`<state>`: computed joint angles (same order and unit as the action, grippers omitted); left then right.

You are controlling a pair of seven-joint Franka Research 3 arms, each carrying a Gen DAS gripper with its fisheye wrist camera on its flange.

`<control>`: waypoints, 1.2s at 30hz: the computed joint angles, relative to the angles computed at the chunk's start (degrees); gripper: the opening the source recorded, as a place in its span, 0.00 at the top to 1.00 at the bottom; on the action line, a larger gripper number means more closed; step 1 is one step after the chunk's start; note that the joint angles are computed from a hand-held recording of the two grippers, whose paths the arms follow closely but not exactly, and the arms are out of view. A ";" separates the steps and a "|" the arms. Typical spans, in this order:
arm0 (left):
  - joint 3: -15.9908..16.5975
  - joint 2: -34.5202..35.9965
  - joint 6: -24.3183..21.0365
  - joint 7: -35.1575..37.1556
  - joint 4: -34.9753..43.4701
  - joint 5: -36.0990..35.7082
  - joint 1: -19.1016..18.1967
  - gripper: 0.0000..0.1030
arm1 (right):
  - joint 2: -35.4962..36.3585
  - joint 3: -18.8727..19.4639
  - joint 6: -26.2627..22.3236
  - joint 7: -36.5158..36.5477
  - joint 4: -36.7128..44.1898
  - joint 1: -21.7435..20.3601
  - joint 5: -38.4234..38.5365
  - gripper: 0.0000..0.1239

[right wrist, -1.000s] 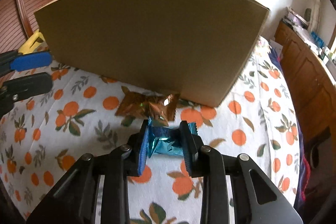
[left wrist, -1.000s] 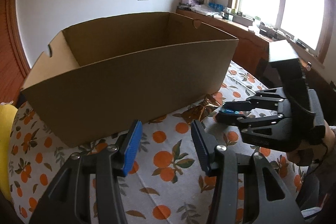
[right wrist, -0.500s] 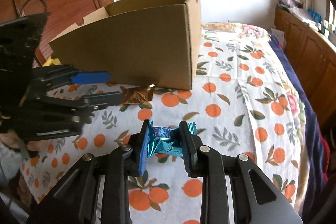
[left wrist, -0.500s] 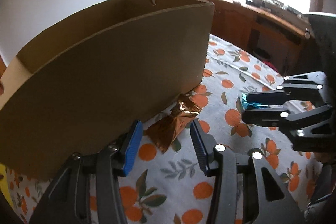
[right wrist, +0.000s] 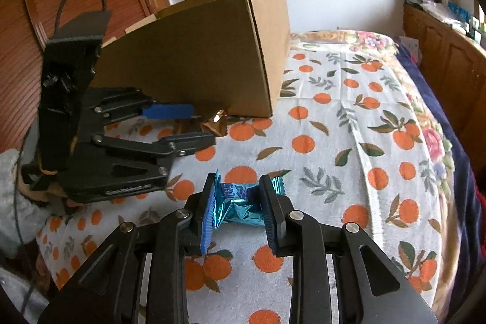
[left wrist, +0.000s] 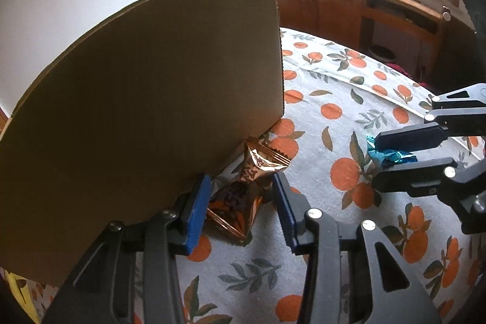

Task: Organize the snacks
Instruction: 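Grasp the blue-foil candy with the right tool while the left tool grasps the brown-foil candy, then lift both held candies and carry them over the cardboard box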

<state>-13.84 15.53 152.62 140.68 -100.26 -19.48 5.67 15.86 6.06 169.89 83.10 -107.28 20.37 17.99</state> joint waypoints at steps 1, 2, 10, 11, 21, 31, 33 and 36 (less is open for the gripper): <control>0.03 0.09 -0.30 -0.23 0.25 0.07 -0.02 0.59 | 0.13 0.10 0.17 -0.22 0.20 -0.09 0.09 0.79; -0.06 0.13 -0.76 -0.27 0.45 -0.18 0.07 0.59 | 0.32 0.23 -0.05 -0.50 0.53 -0.29 0.28 0.79; -0.08 -1.23 -0.53 0.60 -1.21 -1.56 0.12 0.81 | 0.08 0.92 -0.74 -1.41 0.66 -0.98 3.04 0.79; -0.03 -1.46 -0.19 0.79 -1.58 -1.66 0.04 0.81 | 0.17 0.69 -0.87 -1.09 0.84 -0.81 2.86 0.79; 1.11 -4.34 -0.41 1.04 -4.24 -5.20 0.22 0.81 | 0.10 -0.90 -0.38 1.59 0.50 0.58 -0.02 0.79; 2.58 -8.71 -0.39 6.53 -6.30 -14.67 -0.19 0.81 | -0.82 -2.90 0.11 6.22 -0.66 2.60 -5.47 0.79; 3.09 -9.37 -0.49 7.68 -6.49 -16.44 -0.44 0.81 | -1.10 -2.80 0.07 6.85 -0.78 2.69 -6.09 0.79; 3.88 -10.47 -0.57 9.00 -6.95 -18.57 -0.86 0.81 | -1.62 -3.15 0.22 8.11 -0.78 3.20 -7.73 0.79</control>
